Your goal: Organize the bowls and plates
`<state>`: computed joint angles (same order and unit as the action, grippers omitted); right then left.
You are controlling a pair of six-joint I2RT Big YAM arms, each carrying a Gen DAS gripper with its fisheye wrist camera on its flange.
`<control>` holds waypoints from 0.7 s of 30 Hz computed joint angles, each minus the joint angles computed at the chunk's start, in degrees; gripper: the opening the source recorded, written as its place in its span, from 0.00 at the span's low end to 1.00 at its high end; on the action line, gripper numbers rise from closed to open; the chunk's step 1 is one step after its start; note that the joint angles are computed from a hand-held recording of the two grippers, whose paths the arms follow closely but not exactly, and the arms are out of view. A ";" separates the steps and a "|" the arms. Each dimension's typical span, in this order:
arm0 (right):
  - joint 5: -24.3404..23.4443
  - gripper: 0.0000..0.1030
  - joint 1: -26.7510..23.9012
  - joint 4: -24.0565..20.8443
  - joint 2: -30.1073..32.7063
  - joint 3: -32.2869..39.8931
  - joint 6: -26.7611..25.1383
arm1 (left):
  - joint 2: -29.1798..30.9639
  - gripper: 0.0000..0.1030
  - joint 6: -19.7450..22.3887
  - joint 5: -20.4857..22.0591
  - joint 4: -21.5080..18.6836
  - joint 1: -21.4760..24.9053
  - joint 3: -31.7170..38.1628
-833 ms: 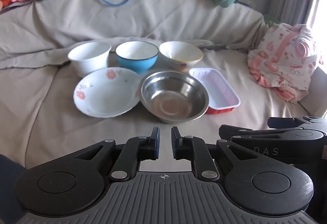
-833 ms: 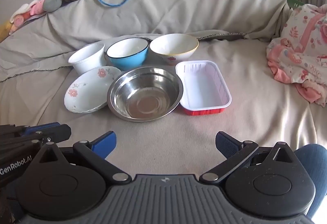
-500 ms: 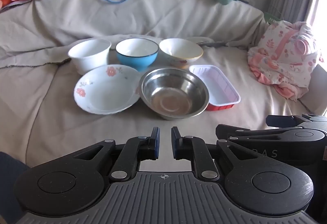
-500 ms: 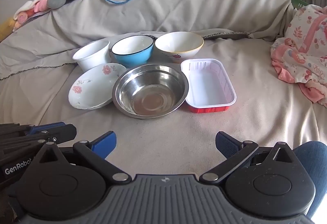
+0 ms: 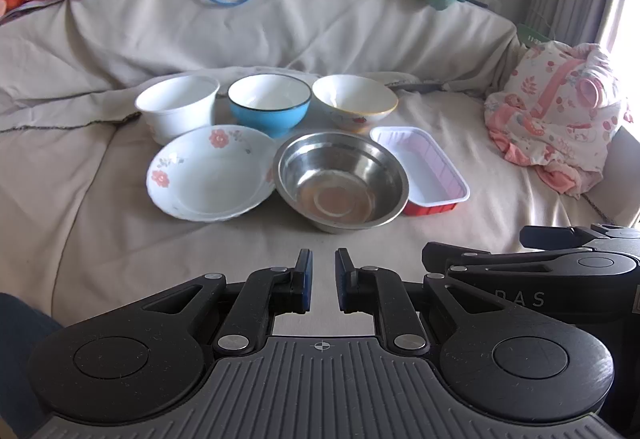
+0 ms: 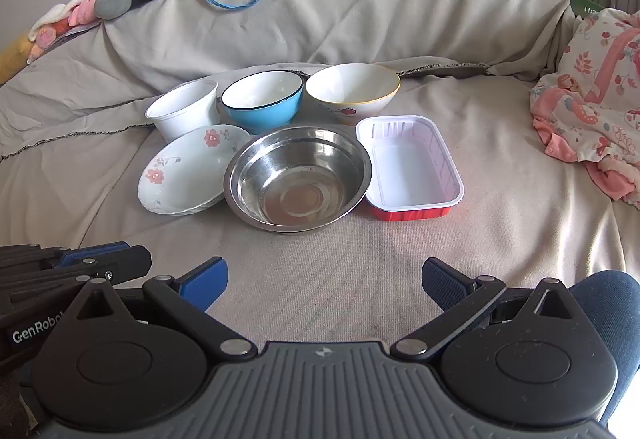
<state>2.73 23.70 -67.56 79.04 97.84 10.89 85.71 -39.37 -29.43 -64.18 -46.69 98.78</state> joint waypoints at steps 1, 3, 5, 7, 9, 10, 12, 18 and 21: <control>0.02 1.00 0.02 0.01 -0.03 -0.03 0.03 | -0.03 0.15 -0.04 0.00 0.01 -0.03 -0.03; -0.03 1.00 -0.02 0.03 0.00 -0.02 -0.03 | 0.06 0.15 -0.08 -0.04 -0.12 -0.04 0.12; -0.03 1.00 -0.03 -0.04 0.03 0.07 -0.05 | 0.06 0.15 -0.15 -0.04 -0.14 -0.06 0.11; -0.06 1.00 -0.03 -0.12 0.04 0.11 -0.01 | 0.02 0.15 -0.17 -0.06 -0.11 -0.08 0.04; -0.08 1.00 -0.04 -0.10 0.06 0.12 -0.03 | 0.05 0.15 -0.15 -0.02 -0.13 -0.05 0.07; -0.08 1.00 -0.02 -0.11 0.04 0.10 0.00 | 0.06 0.15 -0.25 -0.06 -0.25 -0.13 0.09; -0.03 1.00 0.00 -0.04 0.04 0.05 0.03 | 0.10 0.15 -0.48 -0.11 -0.43 -0.34 0.05; -0.16 1.00 -0.03 -0.19 -0.18 -0.12 0.17 | 0.06 0.15 -0.82 -0.09 -0.70 -0.61 0.09; -0.17 1.00 -0.02 -0.14 -0.17 -0.14 0.20 | 0.08 0.15 -0.78 -0.05 -0.73 -0.57 0.16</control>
<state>2.56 23.68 -67.71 78.87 97.70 11.09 85.78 -40.15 -29.48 -64.91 -47.26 98.94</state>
